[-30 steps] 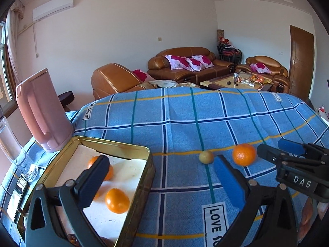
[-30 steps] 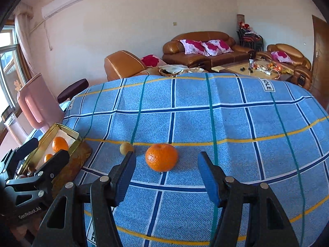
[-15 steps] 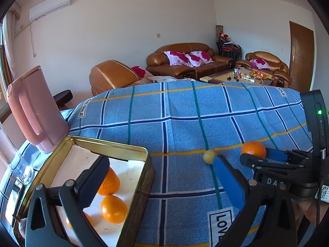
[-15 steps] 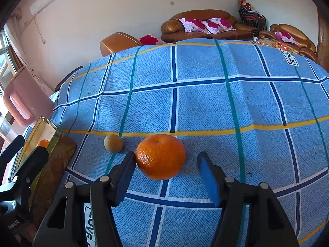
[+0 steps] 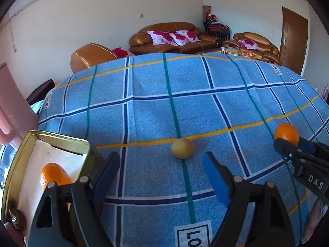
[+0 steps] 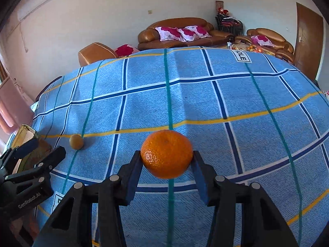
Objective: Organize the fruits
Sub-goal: 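Grasp the last orange on the bedspread with the right tool while the left tool approaches a small tan fruit, then close the left tool on the small tan fruit while the right tool holds the orange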
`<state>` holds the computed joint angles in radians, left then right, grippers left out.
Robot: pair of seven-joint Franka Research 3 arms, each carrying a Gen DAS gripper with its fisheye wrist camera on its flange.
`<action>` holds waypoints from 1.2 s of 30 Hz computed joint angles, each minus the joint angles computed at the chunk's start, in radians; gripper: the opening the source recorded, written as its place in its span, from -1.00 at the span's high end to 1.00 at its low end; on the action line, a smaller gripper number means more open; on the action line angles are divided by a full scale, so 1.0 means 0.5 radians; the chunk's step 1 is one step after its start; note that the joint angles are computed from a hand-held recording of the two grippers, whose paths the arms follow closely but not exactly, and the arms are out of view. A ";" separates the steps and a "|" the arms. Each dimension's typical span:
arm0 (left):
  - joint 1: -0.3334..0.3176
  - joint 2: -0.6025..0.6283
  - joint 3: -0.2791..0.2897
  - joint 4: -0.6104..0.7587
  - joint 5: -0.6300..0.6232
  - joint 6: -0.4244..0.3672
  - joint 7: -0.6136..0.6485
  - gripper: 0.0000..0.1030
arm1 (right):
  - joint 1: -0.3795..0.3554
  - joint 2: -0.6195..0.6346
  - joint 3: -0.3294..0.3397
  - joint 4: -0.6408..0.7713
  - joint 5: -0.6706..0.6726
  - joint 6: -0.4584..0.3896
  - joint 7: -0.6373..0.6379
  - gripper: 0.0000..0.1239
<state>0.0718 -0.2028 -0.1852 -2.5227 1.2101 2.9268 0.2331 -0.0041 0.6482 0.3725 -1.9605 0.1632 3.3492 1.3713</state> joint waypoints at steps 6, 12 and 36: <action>-0.059 0.182 0.066 0.101 -0.390 0.019 0.322 -0.37 | -0.128 0.017 0.122 -0.029 -0.078 0.045 0.016 0.20; -0.095 0.279 0.093 0.182 -0.583 0.008 0.483 -0.27 | -0.185 0.028 0.170 -0.044 -0.152 0.050 0.045 0.20; -0.138 0.004 0.145 -0.274 -1.396 0.517 1.358 0.42 | -0.393 0.029 0.295 -0.217 -0.635 0.366 0.378 0.20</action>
<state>0.0027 -0.2009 -0.1127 -2.6598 0.5122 3.1852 0.9123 -0.2007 0.6625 0.5200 -2.0691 -0.1541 3.5321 1.5604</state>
